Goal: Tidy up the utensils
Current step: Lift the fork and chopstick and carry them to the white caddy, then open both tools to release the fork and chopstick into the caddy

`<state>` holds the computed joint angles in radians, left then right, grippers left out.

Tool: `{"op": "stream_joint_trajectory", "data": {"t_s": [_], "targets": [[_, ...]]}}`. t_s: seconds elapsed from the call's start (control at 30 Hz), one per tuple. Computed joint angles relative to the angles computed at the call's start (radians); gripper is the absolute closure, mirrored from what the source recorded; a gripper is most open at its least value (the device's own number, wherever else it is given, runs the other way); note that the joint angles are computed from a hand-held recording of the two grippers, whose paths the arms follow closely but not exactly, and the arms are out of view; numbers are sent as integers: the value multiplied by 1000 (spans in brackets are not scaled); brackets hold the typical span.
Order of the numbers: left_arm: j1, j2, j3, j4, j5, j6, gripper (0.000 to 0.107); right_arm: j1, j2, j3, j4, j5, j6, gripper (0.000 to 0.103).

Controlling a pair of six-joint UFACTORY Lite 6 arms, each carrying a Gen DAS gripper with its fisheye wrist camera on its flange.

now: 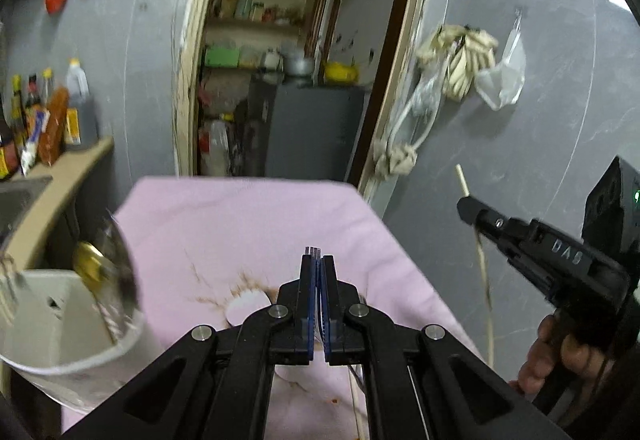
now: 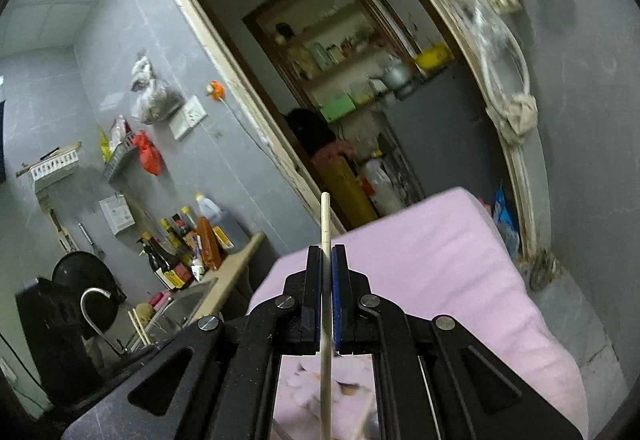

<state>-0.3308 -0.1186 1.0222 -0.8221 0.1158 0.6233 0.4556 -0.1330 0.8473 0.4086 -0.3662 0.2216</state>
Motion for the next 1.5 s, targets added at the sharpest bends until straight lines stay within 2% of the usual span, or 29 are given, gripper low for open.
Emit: {"op": "stream_joint_trajectory", "data": {"t_s": [0.13,0.23,0.43,0.57,0.77,1.0,1.37,1.5], "targets": [[87,-71,28,-48,75,80,104,113,31,126,317,-9,-334,99],[168,-114,68,-48,149,109,104,186,80,238,471,-38,-500,99],[379,-165,160,-116,302,221,104,277,265,502,498,-99,-546,99],[571,-162,229,-194,397,330,104,313,473,755,462,-113,-517,99],[841,-103,305,-304,488,457,104,383,774,1135,590,-120,-658,99],[961,-2,332,-346,439,562,104,415,1031,1452,814,-98,-911,99],[879,-9,189,-418,314,722,104,425,1040,1386,836,-145,-957,99],[866,-18,160,-415,311,726,104,425,1059,1408,862,-137,-976,99]]}}
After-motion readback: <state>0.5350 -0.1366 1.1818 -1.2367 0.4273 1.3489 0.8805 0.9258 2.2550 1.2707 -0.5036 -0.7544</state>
